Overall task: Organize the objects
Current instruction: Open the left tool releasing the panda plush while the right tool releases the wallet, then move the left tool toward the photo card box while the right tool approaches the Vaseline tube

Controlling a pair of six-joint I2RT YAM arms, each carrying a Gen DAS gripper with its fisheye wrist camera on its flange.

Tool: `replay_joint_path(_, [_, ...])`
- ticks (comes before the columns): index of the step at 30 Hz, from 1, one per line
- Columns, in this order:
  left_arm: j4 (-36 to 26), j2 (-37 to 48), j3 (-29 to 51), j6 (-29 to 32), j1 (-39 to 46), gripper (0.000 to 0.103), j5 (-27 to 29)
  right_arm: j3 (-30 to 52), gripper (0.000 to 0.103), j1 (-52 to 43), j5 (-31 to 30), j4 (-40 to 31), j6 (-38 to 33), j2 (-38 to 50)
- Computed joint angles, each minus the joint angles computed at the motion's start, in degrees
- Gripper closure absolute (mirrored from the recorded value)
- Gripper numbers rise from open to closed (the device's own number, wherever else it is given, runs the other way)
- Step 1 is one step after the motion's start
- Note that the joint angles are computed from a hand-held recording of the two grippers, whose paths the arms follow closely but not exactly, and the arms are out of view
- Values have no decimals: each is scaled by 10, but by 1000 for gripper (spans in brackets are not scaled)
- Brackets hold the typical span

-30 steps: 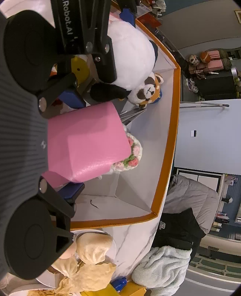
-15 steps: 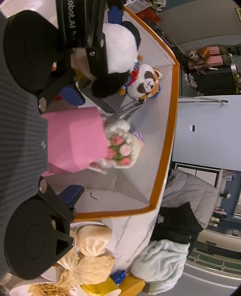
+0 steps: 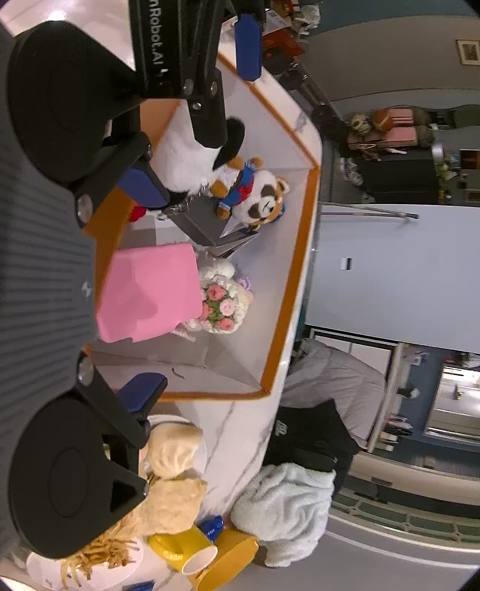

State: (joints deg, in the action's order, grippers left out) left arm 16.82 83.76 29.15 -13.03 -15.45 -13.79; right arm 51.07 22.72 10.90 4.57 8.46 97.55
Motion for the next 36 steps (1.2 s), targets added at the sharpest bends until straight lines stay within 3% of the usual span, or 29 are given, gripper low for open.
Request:
replay_joint_path(10, [-34, -145, -109, -51, -80, 10, -80, -177, 1, 40, 29, 18, 37, -203])
replay_joint_path(16, [-18, -180, -180, -101, -101, 9, -80, -289, 1, 33, 14, 58, 89, -275])
replay_joint_path(20, [97, -83, -208, -101, -87, 9, -45, -344, 1, 27, 9, 129, 118, -249])
replay_joint_path(26, [332, 137, -195, 26, -66, 9, -4, -371, 1, 6, -26, 191, 132, -187])
replay_joint_path(29, [356, 193, -171, 68, -34, 9, 35, -375, 1, -7, -40, 207, 127, -170])
replay_joint_path(36, [376, 261, -139, 90, 64, 9, 177, -373, 1, -20, -61, 220, 125, -145])
